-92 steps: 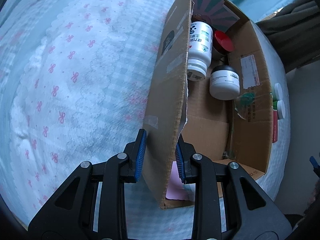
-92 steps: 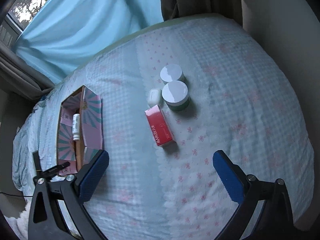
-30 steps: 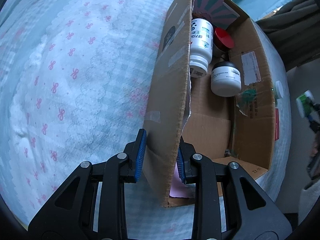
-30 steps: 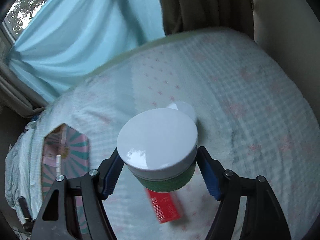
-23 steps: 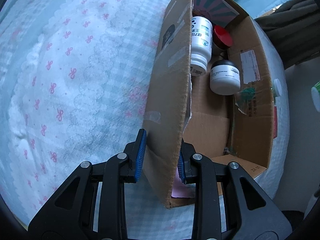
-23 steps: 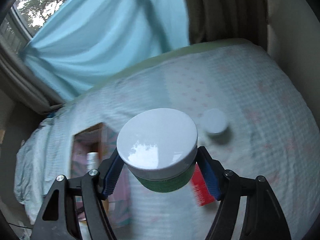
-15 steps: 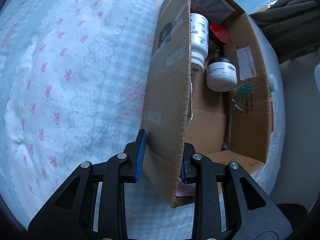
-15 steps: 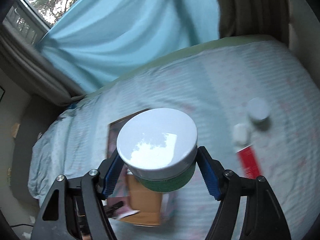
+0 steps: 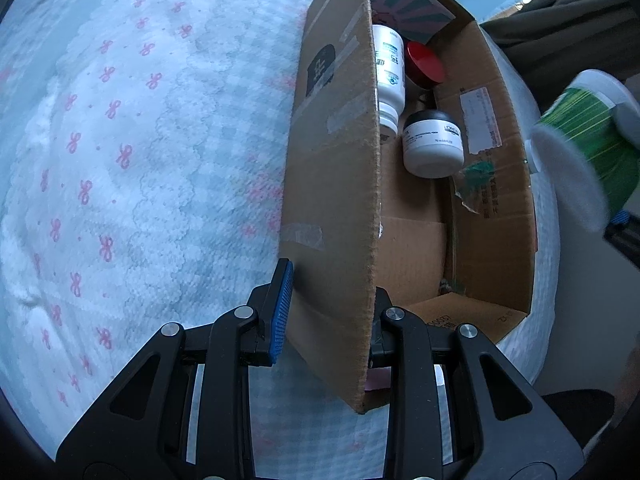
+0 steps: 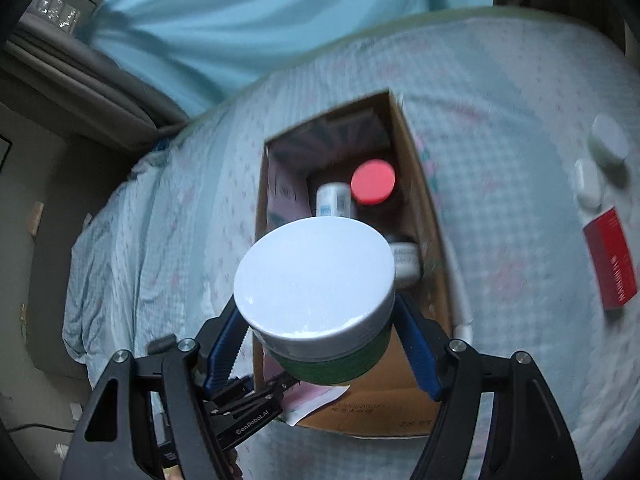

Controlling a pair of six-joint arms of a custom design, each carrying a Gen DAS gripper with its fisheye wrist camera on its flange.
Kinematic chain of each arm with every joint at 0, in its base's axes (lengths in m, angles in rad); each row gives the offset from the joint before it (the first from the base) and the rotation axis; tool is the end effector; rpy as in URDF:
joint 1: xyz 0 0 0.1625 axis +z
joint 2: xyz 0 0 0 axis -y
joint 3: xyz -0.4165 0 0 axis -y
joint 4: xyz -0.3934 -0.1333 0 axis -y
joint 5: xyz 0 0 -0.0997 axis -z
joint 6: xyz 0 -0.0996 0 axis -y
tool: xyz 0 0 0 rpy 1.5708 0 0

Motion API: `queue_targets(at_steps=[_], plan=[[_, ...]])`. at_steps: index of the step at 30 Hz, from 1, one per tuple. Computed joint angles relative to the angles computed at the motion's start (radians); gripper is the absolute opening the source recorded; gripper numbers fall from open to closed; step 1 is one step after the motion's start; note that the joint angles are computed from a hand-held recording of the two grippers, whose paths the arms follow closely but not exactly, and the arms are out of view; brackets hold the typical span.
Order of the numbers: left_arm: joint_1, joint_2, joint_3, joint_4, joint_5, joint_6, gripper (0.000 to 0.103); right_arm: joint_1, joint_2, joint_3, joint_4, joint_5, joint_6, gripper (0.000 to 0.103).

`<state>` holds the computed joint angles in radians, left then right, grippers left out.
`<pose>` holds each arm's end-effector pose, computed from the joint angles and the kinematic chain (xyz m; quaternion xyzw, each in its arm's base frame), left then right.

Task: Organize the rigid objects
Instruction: 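Carry the white-and-green jar into the box and release it, then move the open right gripper to the red MARUBI box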

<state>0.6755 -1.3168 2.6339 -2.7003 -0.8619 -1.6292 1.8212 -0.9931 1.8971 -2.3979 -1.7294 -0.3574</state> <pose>-0.1003 -0.3342 0.0920 -0.3046 0.8832 -0.3026 0.1886 0.2533 -0.5159 0.0966 0.3010 -0.9496 -0.0425 0.0770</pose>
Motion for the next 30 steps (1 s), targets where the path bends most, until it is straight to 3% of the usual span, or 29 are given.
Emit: queue_targets(at_steps=[9, 12, 14, 30], plan=[[0.004, -0.008, -0.001, 0.003, -0.006, 0.012, 0.025, 0.009, 0.033, 0.002, 0.029, -0.062, 0.014, 0.072], [0.009, -0.008, -0.004, 0.003, -0.009, 0.023, 0.025, 0.001, 0.037, 0.005, 0.017, -0.068, 0.033, 0.103], [0.006, -0.007, -0.001, -0.005, 0.002, 0.021, 0.025, -0.005, 0.027, 0.019, -0.025, -0.069, 0.019, 0.103], [0.018, 0.003, -0.011, -0.011, -0.004, 0.032, 0.025, -0.013, 0.007, 0.021, -0.04, -0.069, -0.008, 0.103]])
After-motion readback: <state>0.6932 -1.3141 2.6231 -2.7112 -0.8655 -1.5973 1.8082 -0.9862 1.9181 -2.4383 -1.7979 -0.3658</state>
